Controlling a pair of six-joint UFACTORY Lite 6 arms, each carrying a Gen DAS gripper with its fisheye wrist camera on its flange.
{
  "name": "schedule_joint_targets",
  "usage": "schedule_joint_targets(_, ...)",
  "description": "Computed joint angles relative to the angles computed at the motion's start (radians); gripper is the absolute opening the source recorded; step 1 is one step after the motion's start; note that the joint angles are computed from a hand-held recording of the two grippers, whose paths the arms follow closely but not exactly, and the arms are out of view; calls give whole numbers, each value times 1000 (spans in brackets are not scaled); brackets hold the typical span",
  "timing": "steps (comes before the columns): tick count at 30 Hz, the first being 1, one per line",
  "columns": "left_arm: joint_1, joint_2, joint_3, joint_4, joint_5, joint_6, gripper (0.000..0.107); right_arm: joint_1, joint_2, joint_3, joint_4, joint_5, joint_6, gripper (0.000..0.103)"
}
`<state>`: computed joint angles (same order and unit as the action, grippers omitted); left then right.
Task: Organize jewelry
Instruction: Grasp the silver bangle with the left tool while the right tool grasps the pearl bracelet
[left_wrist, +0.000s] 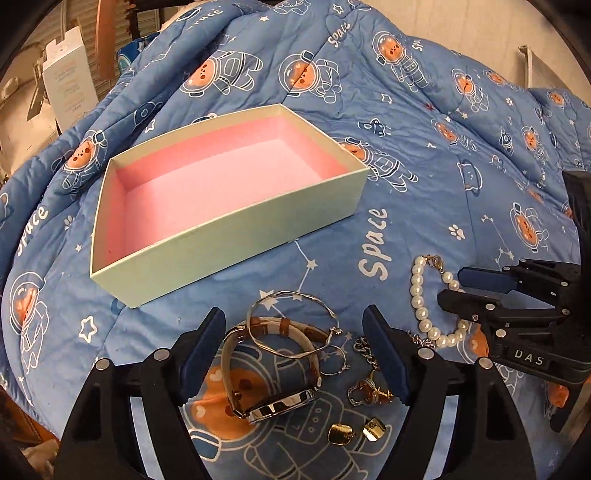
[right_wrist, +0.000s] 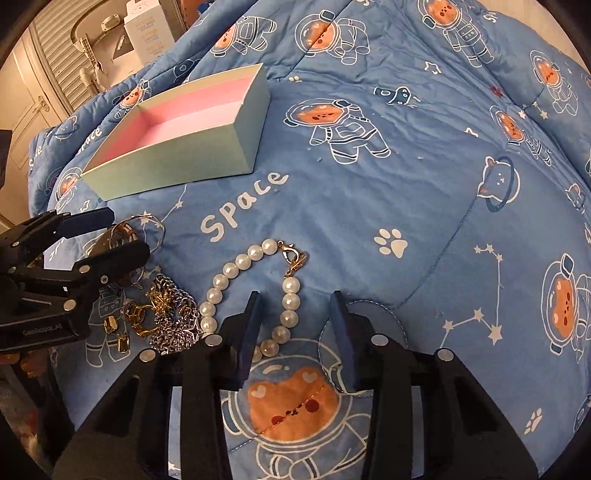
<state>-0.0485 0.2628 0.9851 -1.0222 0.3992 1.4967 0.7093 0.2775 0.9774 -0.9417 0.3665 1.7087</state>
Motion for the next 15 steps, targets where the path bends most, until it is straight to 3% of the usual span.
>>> schedule_joint_targets(4, -35, 8, -8, -2, -56, 9, 74, 21, 31, 33, -24, 31, 13, 24)
schedule_joint_targets(8, -54, 0, -23, -10, -104, 36, 55, 34, 42, 36, -73, 32, 49, 14)
schedule_joint_targets(15, -41, -10, -23, -40, -63, 72, 55, 44, 43, 31, -128, 37, 99, 12)
